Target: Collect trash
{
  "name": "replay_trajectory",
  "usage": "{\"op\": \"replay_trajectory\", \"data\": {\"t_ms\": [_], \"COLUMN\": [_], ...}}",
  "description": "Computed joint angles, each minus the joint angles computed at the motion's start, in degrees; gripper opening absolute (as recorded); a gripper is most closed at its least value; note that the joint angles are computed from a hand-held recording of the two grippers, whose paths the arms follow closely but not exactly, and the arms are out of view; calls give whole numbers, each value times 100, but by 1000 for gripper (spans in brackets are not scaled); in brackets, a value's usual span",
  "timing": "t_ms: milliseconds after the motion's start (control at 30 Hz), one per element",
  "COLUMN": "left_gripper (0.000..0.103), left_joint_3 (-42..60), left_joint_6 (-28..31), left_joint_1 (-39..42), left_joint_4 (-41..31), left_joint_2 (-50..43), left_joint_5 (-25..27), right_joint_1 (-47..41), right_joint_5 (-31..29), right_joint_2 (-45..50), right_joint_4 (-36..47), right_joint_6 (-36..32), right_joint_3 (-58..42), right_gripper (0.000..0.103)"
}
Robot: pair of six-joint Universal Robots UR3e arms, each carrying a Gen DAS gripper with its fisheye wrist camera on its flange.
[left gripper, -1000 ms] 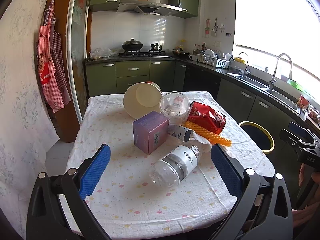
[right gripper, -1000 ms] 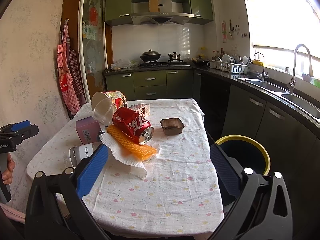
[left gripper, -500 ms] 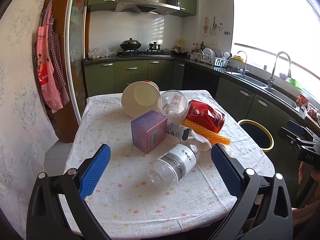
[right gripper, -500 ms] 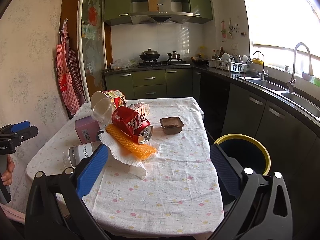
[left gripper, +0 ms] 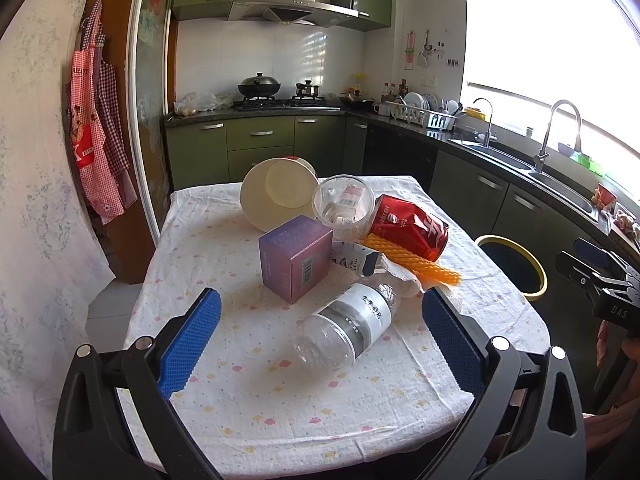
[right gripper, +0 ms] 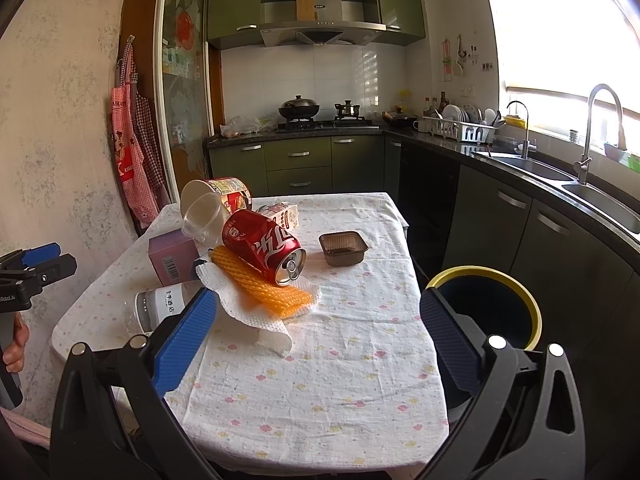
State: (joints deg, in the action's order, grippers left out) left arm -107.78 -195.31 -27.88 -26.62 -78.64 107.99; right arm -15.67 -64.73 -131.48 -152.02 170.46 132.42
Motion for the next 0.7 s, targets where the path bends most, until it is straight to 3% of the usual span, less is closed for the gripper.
{"op": "replay_trajectory", "data": {"t_ms": [700], "left_gripper": [99], "left_joint_3": [25], "left_joint_6": [16], "left_joint_1": [-26], "left_joint_4": [34], "left_joint_2": [-75], "left_joint_5": [33], "right_joint_1": [0], "right_joint_5": [0], "right_joint_2": [36], "right_joint_4": [-7], "right_joint_6": [5], "right_joint_3": [-21], "right_gripper": [97]}}
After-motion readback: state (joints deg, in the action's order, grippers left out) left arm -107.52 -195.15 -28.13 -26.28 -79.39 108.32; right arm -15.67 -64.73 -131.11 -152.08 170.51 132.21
